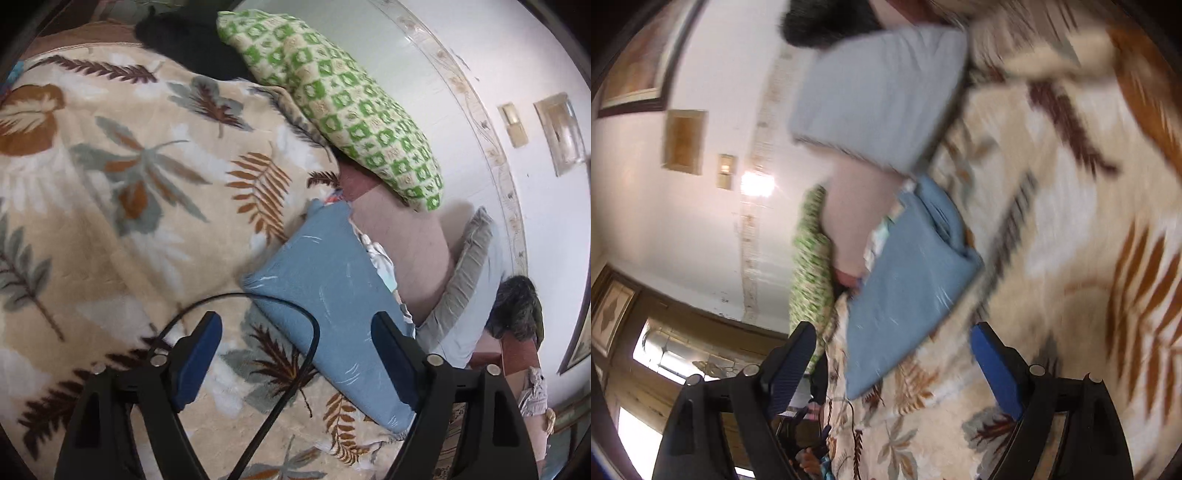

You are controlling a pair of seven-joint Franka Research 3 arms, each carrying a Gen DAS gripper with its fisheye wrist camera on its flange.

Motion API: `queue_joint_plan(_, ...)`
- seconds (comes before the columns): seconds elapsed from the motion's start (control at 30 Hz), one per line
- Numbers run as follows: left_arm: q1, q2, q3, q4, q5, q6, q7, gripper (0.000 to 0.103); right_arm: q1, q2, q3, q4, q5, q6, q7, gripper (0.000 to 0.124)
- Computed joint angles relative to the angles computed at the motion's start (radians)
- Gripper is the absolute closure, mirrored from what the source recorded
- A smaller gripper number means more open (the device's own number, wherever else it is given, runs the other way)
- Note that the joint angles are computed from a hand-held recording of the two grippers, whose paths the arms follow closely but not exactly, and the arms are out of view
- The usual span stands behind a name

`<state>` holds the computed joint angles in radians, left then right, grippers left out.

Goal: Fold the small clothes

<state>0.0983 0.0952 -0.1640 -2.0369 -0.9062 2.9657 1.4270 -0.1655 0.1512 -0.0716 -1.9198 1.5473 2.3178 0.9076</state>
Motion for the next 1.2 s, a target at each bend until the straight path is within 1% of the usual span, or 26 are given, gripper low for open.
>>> queue_joint_plan(0.03,0.005,-0.009,-0.002,-0.012,-0.025,-0.010,0.011,0.019,-0.001,0.000,-0.001,0.001,-0.004,-0.003,0.016,0.036)
queue_joint_plan(0.07,0.005,-0.011,0.000,-0.019,-0.035,-0.029,0.010,0.019,-0.007,0.010,-0.002,0.002,0.001,-0.031,0.035,0.036)
queue_joint_plan(0.1,0.001,-0.016,0.006,-0.030,-0.022,-0.045,-0.010,0.019,-0.012,0.024,-0.001,0.005,0.006,-0.061,0.059,0.036)
queue_joint_plan(0.17,-0.011,-0.024,0.014,-0.050,0.011,-0.048,-0.039,0.019,-0.018,0.073,0.009,0.019,0.009,-0.110,0.131,0.036)
queue_joint_plan(0.23,-0.020,-0.033,0.025,-0.062,0.079,-0.055,-0.084,0.019,-0.023,0.119,0.026,0.047,0.020,-0.134,0.150,0.036)
queue_joint_plan(0.33,-0.027,-0.025,0.043,-0.048,0.205,-0.039,-0.169,0.019,-0.018,0.195,0.060,0.129,0.027,-0.127,0.164,0.036)
queue_joint_plan(0.4,-0.025,0.000,0.049,-0.020,0.281,-0.033,-0.229,0.019,-0.012,0.254,0.084,0.200,0.017,-0.100,0.189,0.036)
queue_joint_plan(0.47,-0.015,0.038,0.042,0.020,0.322,-0.032,-0.266,0.019,-0.005,0.324,0.109,0.281,0.000,-0.056,0.232,0.036)
queue_joint_plan(0.57,0.012,0.101,0.009,0.079,0.340,-0.040,-0.288,0.019,0.003,0.420,0.140,0.392,-0.039,0.023,0.296,0.036)
queue_joint_plan(0.63,0.033,0.134,-0.020,0.104,0.335,-0.037,-0.287,0.019,-0.008,0.464,0.162,0.443,-0.037,0.060,0.320,0.036)
queue_joint_plan(0.7,0.046,0.165,-0.040,0.123,0.345,-0.028,-0.298,0.019,-0.026,0.492,0.188,0.481,-0.038,0.077,0.311,0.036)
queue_joint_plan(0.77,0.060,0.186,-0.057,0.134,0.353,-0.031,-0.312,0.019,-0.007,0.519,0.174,0.521,-0.142,0.117,0.394,0.036)
queue_joint_plan(0.83,0.070,0.200,-0.070,0.137,0.362,-0.029,-0.332,0.019,-0.010,0.548,0.184,0.548,-0.177,0.141,0.463,0.039)
queue_joint_plan(0.9,0.080,0.204,-0.081,0.136,0.374,-0.024,-0.339,0.019,-0.014,0.570,0.200,0.584,-0.209,0.160,0.492,0.039)
queue_joint_plan(0.97,0.065,0.189,-0.064,0.123,0.421,-0.001,-0.376,0.019,-0.009,0.587,0.199,0.616,-0.282,0.159,0.548,0.039)
queue_joint_plan(1.0,0.050,0.180,-0.050,0.119,0.461,0.018,-0.397,0.019,-0.012,0.584,0.209,0.613,-0.291,0.171,0.563,0.039)
queue_joint_plan(1.07,-0.012,0.174,0.017,0.133,0.618,0.029,-0.471,0.019,-0.028,0.588,0.238,0.617,-0.296,0.188,0.549,0.040)
queue_joint_plan(1.1,-0.055,0.180,0.062,0.156,0.725,0.024,-0.514,0.019,-0.026,0.593,0.242,0.622,-0.314,0.197,0.565,0.042)
queue_joint_plan(1.13,-0.082,0.190,0.092,0.187,0.807,0.004,-0.543,0.019,-0.028,0.597,0.246,0.625,-0.326,0.205,0.576,0.046)
queue_joint_plan(1.17,-0.114,0.204,0.125,0.225,0.891,-0.032,-0.582,0.019,-0.032,0.599,0.252,0.625,-0.336,0.208,0.580,0.048)
queue_joint_plan(1.2,-0.139,0.225,0.145,0.280,0.962,-0.090,-0.611,0.019,-0.035,0.599,0.256,0.625,-0.348,0.208,0.582,0.049)
